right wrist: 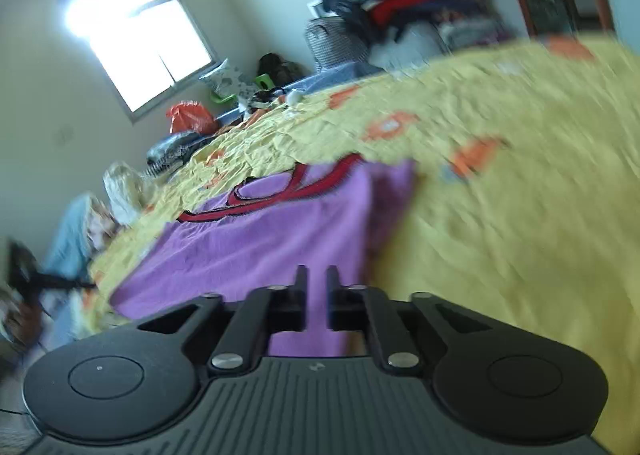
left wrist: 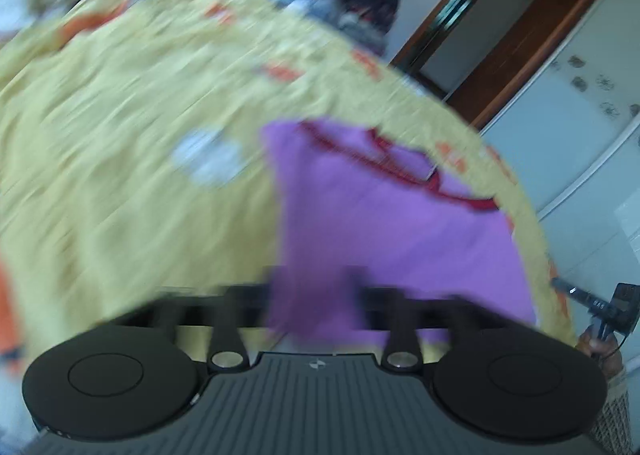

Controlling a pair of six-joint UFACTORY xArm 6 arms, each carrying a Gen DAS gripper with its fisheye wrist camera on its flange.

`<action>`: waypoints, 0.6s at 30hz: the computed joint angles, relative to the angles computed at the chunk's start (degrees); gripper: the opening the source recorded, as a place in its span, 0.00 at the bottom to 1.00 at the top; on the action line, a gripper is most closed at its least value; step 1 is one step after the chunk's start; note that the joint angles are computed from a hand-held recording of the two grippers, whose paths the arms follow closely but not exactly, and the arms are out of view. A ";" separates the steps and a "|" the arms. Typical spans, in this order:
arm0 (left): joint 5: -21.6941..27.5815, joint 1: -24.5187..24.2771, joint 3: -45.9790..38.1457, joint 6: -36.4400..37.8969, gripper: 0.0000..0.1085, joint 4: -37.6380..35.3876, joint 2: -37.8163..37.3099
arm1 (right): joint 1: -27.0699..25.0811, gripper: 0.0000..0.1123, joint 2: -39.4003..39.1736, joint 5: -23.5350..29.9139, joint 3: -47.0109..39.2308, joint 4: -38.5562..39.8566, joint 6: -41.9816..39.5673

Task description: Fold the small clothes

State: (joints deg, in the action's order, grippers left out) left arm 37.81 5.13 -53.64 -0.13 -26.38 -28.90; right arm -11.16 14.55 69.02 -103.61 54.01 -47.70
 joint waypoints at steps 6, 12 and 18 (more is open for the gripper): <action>-12.86 -13.48 -19.01 -26.72 0.84 33.98 26.71 | 18.07 0.87 2.64 -21.77 1.73 -12.02 -0.32; -5.29 -15.71 -34.22 -45.57 0.86 60.95 42.79 | 23.81 0.87 17.69 -22.66 -15.14 -24.37 9.54; -5.23 -11.85 -28.60 -49.59 0.87 62.72 38.18 | 20.11 0.90 24.43 -22.00 -23.43 -33.91 15.76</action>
